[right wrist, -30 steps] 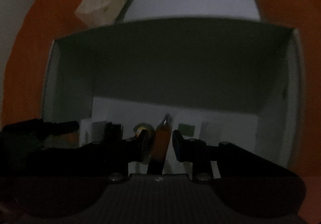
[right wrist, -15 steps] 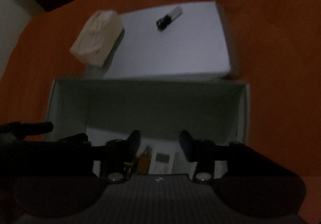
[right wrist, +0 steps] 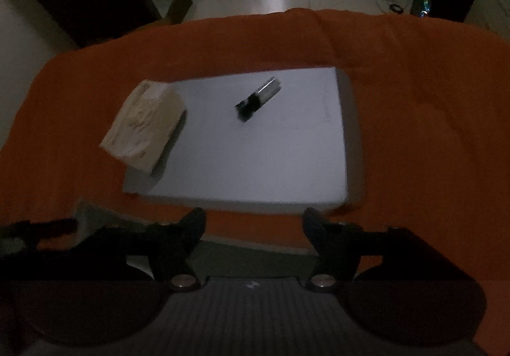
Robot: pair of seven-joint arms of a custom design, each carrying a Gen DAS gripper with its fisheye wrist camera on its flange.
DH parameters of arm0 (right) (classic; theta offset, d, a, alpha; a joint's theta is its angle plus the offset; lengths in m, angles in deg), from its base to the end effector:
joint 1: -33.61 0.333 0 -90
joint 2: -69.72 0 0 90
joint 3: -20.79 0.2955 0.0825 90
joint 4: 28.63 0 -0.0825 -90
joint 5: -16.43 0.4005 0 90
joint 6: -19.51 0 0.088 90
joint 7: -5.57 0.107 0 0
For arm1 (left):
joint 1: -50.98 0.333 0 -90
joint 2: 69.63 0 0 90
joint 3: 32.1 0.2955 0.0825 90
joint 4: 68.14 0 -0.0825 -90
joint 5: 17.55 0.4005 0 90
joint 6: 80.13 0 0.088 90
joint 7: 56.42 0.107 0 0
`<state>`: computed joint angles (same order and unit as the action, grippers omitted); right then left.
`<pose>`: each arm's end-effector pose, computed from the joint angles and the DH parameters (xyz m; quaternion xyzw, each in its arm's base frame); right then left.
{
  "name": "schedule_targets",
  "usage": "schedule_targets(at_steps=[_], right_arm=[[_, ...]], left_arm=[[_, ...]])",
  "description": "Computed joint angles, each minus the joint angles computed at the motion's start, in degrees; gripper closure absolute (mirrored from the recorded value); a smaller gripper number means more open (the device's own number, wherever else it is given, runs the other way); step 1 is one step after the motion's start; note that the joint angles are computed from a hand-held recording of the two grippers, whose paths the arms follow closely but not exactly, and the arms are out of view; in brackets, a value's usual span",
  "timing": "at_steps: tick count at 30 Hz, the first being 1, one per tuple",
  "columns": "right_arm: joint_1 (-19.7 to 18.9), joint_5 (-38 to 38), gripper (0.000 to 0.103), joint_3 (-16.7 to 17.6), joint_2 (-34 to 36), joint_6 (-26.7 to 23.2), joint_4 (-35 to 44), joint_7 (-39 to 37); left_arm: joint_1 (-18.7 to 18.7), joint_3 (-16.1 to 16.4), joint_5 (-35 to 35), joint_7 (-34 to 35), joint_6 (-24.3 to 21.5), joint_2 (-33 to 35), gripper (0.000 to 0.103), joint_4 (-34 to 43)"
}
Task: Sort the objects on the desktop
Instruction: 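Withdraw both tools from the box back over the white lid, then grasp the clear glass tube with black cap using the right tool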
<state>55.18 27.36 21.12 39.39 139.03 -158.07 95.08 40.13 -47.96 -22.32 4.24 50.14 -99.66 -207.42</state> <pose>0.4143 0.1771 0.5790 -0.7966 0.5714 -0.0264 0.1956 0.4006 -0.2114 0.4984 -0.7297 0.6603 -0.1568 0.0841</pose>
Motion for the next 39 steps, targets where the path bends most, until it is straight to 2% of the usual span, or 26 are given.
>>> schedule_targets(at_steps=[10,18,25,31,35,39], right_arm=[[-1.3,2.3,0.032,0.3,11.3,3.6,6.4,0.8],[-2.6,6.3,0.035,1.4,21.0,7.5,12.4,6.0],[-2.9,0.9,0.036,4.2,30.8,11.6,19.3,11.3],[-2.7,-3.7,0.045,5.5,39.4,11.3,26.2,16.0],[-2.5,-5.9,0.050,5.8,43.6,11.2,29.8,19.9],[-2.1,-8.0,0.056,6.1,46.5,10.5,32.7,22.4]], left_arm=[[0.5,0.4,1.2,4.0,4.0,0.8,0.011,-0.7],[1.6,1.9,-0.4,4.6,5.5,-0.4,0.010,-3.3],[0.8,3.7,-5.1,7.8,7.3,-2.3,0.010,-6.0],[0.1,4.3,-8.3,10.1,6.8,-4.5,0.010,-7.6],[0.6,2.9,-6.6,11.6,8.8,-6.6,0.010,-9.9],[-0.4,3.9,-8.3,13.0,8.5,-8.2,0.010,-11.4]])
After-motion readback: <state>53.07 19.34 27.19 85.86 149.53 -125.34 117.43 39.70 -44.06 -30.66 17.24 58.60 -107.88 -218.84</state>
